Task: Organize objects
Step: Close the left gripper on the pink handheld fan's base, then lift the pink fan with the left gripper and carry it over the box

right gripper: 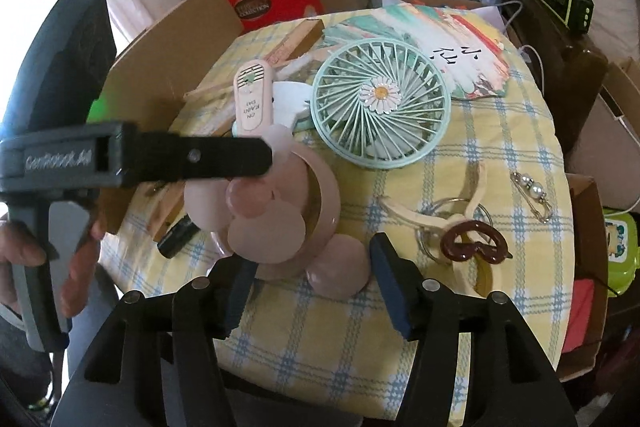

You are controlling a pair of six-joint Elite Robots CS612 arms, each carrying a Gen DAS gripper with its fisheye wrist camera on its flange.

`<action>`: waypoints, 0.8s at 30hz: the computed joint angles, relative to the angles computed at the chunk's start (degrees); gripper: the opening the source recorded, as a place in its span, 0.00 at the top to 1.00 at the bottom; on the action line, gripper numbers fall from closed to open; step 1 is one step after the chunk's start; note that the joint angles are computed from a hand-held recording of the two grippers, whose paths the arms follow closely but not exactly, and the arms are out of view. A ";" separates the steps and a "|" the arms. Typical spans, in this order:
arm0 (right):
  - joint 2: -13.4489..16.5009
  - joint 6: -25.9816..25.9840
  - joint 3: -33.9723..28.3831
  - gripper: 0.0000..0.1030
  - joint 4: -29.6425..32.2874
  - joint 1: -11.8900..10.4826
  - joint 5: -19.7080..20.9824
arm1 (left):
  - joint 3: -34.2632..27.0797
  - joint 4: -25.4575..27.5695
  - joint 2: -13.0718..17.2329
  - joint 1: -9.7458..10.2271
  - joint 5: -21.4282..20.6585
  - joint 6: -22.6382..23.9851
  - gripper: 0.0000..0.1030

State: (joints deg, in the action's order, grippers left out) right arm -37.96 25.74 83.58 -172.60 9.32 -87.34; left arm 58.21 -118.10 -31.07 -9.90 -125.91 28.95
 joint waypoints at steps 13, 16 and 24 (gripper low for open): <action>1.72 -5.96 -3.13 0.39 1.05 0.57 1.28 | -0.38 9.43 -0.29 0.06 -4.20 6.26 0.27; 1.83 -6.39 -3.56 0.39 1.88 0.68 0.80 | 1.60 5.92 -1.15 0.06 -3.42 5.88 0.33; 1.35 -5.66 -2.81 0.41 1.01 0.46 2.60 | 1.69 5.31 -1.21 1.00 -5.63 6.22 0.48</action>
State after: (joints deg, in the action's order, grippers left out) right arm -36.60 20.08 80.76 -171.59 9.78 -84.74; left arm 59.90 -112.79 -32.28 -8.90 -131.54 35.17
